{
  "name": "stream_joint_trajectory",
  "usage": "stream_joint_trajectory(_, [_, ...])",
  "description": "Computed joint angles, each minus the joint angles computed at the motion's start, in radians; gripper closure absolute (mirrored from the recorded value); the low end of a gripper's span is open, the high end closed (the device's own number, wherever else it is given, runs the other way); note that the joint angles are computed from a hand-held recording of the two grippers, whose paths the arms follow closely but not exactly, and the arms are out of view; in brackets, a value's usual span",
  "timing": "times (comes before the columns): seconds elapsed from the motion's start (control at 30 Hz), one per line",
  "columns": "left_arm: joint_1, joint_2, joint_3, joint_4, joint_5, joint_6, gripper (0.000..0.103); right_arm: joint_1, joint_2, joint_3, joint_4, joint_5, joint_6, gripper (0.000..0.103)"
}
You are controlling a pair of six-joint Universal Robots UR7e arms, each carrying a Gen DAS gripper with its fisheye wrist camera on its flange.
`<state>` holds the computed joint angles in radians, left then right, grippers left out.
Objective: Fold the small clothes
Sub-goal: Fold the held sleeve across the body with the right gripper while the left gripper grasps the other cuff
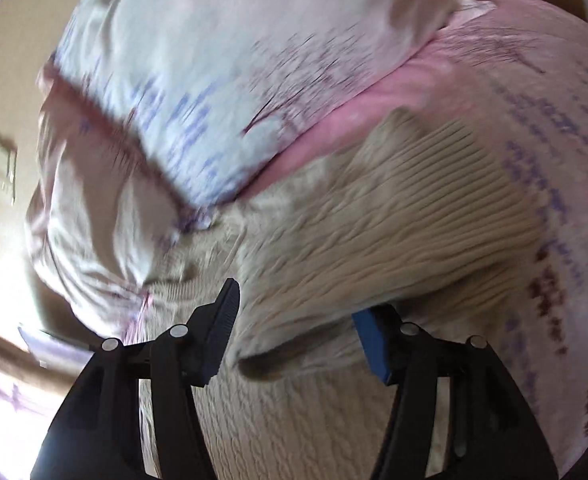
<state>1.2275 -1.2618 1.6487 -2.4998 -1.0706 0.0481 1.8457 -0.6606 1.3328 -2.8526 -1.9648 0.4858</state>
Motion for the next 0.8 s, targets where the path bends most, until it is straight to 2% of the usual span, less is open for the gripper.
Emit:
stream_joint_trajectory(0.03, [0.004, 0.002, -0.008, 0.009, -0.007, -0.006, 0.002, -0.007, -0.004, 0.005, -0.013, -0.015, 0.013, 0.055])
stream_joint_trajectory(0.13, [0.020, 0.000, -0.027, 0.027, -0.046, -0.012, 0.003, -0.011, -0.008, 0.005, -0.020, -0.092, 0.045, 0.083])
stream_joint_trajectory(0.2, [0.028, -0.003, -0.036, 0.031, -0.068, -0.008, 0.003, 0.003, 0.021, -0.037, -0.001, -0.179, 0.012, 0.093])
stream_joint_trajectory(0.3, [0.046, 0.005, -0.073, 0.045, -0.121, -0.002, 0.007, 0.033, 0.063, -0.092, -0.017, -0.194, -0.100, 0.094])
stream_joint_trajectory(0.4, [0.067, 0.027, -0.126, 0.065, -0.185, -0.019, 0.017, 0.075, 0.136, -0.203, 0.007, -0.112, -0.220, 0.094])
stream_joint_trajectory(0.5, [0.092, 0.059, -0.185, 0.098, -0.259, -0.065, 0.022, 0.105, 0.212, -0.318, 0.088, -0.021, -0.287, 0.094])
stream_joint_trajectory(0.63, [0.120, 0.105, -0.247, 0.143, -0.348, -0.138, 0.025, 0.124, 0.356, -0.513, 0.290, 0.114, -0.314, 0.092])
stream_joint_trajectory(0.7, [0.124, 0.122, -0.260, 0.157, -0.367, -0.166, 0.025, 0.128, 0.439, -0.640, 0.478, 0.138, -0.316, 0.082])
stream_joint_trajectory(0.77, [0.125, 0.139, -0.268, 0.175, -0.376, -0.185, 0.025, 0.124, 0.459, -0.672, 0.580, 0.169, -0.290, 0.079])
stream_joint_trajectory(0.8, [0.126, 0.151, -0.276, 0.189, -0.388, -0.199, 0.025, 0.120, 0.447, -0.652, 0.587, 0.185, -0.274, 0.078])
